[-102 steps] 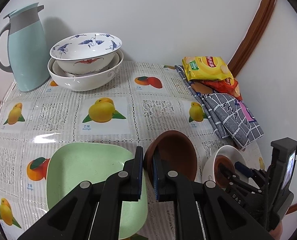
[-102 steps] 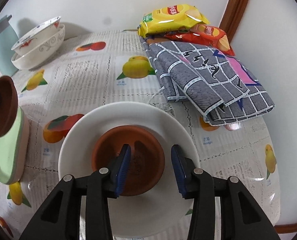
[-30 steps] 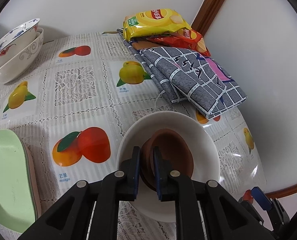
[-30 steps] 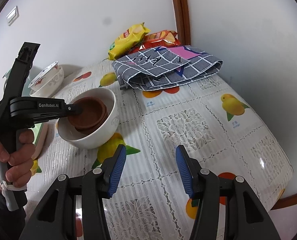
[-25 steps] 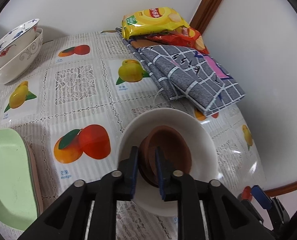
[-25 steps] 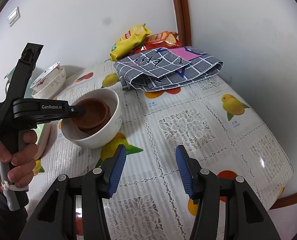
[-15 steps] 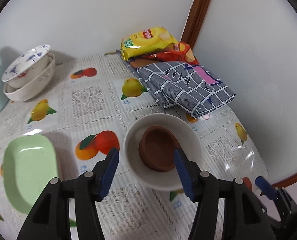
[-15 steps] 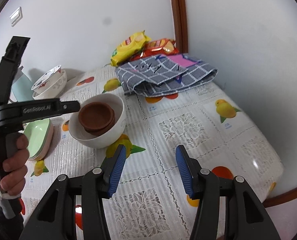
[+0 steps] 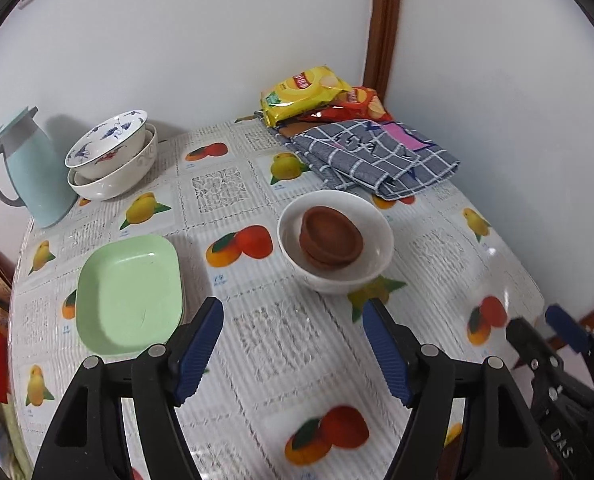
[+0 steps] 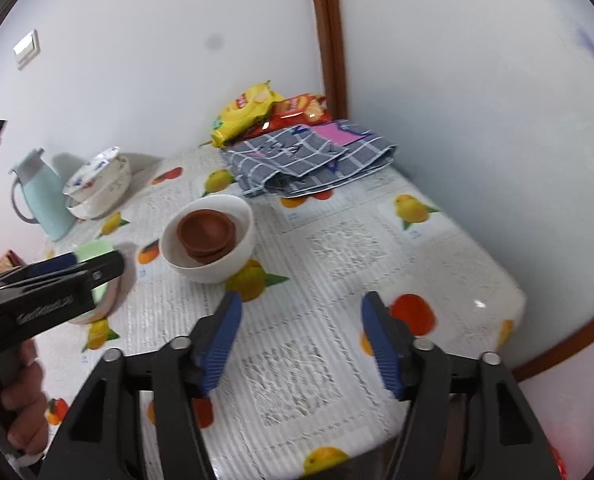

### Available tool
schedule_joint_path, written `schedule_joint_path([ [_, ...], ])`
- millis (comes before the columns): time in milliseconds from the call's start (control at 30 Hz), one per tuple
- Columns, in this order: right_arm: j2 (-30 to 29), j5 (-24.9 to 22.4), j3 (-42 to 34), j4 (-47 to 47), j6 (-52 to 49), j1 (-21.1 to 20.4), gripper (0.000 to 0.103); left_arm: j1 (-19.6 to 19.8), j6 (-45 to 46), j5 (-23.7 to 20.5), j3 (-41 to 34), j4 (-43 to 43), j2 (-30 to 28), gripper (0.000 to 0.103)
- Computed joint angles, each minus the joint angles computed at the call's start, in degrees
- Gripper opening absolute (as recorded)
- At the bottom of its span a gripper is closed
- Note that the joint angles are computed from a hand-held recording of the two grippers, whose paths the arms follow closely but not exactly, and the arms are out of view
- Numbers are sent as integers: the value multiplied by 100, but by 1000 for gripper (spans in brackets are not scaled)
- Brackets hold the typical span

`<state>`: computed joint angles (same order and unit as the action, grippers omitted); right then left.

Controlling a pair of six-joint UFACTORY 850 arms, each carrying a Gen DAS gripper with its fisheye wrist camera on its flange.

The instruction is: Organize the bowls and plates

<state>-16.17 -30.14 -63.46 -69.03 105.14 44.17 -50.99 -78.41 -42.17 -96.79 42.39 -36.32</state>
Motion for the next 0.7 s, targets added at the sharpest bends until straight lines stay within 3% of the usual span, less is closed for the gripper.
schedule_joint_path([
  [233,295,-244,131,-150,92,263,77,-350,-1140,-79,687,1378,524,71],
  [367,437,-193,240,-164,262,331,77,-433,-1515,-70,865,1529,675,70],
  [467,558,-208,377,-351,574,379,77,-427,-1178,-158,816,1174,670,70],
  [600,522,-721,316,-168,386,518,77,-430,-1187,-114,916,1205,733,70],
  [700,585,-763,396,-379,510,578,77,-440,-1371,-30,1051,1309,842,70],
])
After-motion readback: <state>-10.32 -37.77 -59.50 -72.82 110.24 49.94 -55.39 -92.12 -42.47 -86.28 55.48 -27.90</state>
